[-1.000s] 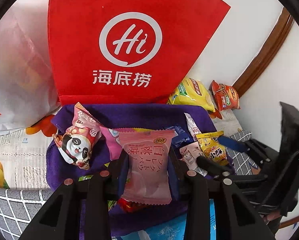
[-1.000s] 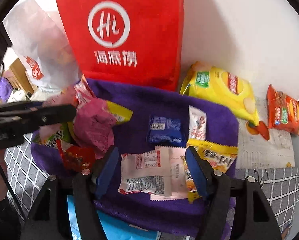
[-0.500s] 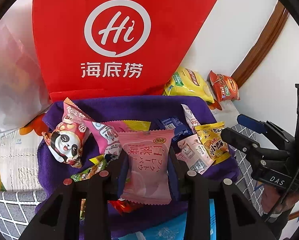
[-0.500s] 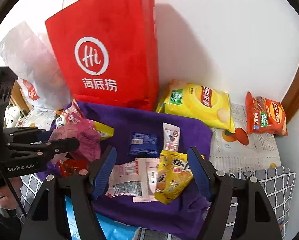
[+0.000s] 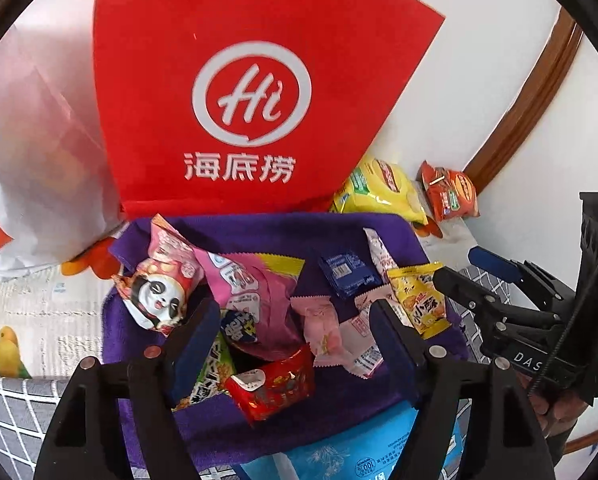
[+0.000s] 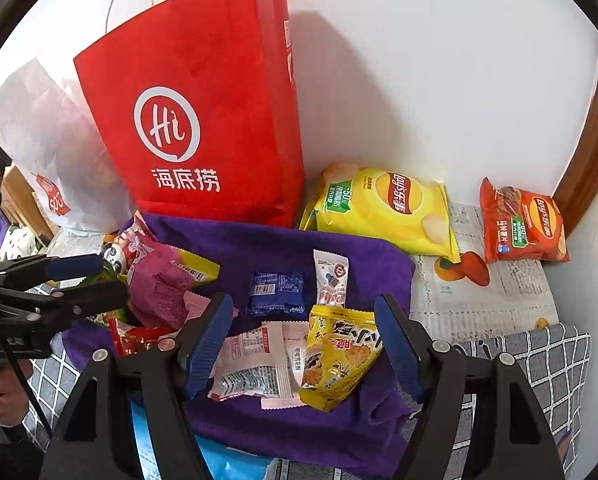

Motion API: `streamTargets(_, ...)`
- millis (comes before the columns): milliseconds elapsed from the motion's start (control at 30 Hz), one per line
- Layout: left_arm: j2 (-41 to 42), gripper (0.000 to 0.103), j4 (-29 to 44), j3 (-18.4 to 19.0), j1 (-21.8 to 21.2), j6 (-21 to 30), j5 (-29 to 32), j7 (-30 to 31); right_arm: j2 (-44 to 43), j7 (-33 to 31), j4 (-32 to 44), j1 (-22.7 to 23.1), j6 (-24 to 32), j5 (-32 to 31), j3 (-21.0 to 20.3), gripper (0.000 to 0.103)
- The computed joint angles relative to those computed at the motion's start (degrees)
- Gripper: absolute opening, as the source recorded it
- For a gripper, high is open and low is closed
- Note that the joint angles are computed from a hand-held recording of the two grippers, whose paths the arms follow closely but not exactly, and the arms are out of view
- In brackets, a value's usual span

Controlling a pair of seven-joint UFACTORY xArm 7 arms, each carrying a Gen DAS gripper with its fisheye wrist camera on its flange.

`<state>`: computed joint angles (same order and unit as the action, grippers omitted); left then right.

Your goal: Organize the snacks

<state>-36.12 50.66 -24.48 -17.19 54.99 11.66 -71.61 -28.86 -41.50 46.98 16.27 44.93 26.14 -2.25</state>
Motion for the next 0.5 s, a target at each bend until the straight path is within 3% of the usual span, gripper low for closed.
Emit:
streamTargets(267, 0.0, 0.075, 4.0, -1.5, 0.5, 5.7, 1.3, 0.3, -3.4, 2.7, -0.4, -0.5, -0.1, -0.5, 0.1, 0.073)
streamTargets(500, 2.6, 0.075, 9.2, -4.0, 0.4, 8.9, 3.3, 0.1, -8.7, 6.6, -1.0, -2.4, 4.7, -3.2, -0.7, 0.073)
